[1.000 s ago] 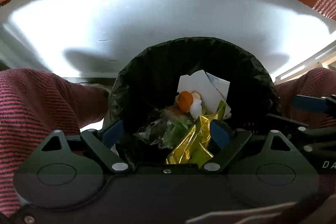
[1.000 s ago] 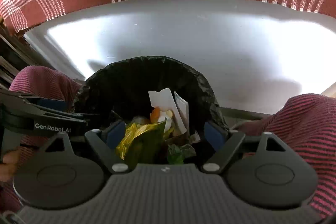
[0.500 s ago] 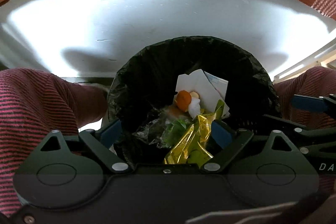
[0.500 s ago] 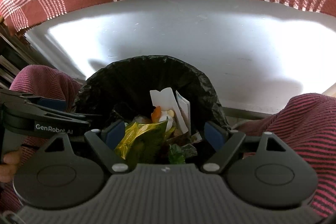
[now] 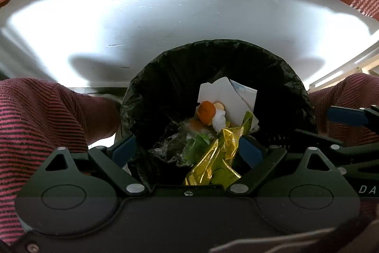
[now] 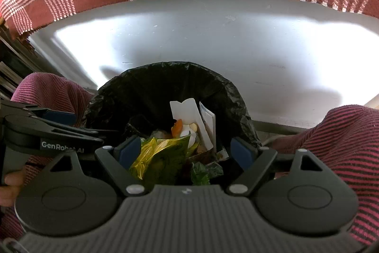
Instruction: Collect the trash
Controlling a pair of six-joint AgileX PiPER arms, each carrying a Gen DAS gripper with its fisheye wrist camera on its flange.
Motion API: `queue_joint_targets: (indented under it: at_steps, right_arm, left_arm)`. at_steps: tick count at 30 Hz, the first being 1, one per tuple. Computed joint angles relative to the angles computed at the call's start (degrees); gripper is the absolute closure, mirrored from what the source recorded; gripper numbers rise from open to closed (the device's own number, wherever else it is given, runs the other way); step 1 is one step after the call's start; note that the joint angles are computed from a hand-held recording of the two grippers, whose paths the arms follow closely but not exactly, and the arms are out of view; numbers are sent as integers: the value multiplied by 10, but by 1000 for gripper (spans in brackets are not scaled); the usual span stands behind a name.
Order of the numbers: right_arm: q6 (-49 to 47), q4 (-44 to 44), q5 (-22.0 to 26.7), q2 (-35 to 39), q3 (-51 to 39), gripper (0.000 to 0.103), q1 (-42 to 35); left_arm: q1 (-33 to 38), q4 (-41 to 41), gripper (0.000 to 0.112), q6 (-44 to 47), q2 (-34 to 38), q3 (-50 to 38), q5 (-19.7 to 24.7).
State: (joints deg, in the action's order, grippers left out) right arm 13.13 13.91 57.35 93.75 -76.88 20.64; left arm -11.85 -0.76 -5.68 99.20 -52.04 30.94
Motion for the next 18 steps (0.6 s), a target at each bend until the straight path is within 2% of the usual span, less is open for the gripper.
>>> queue_joint_targets:
  at_steps: [18]
  right_arm:
    - [-2,2,0,0,2,14,-2]
  left_arm:
    - [2,-2,19,5,-1,2,-2]
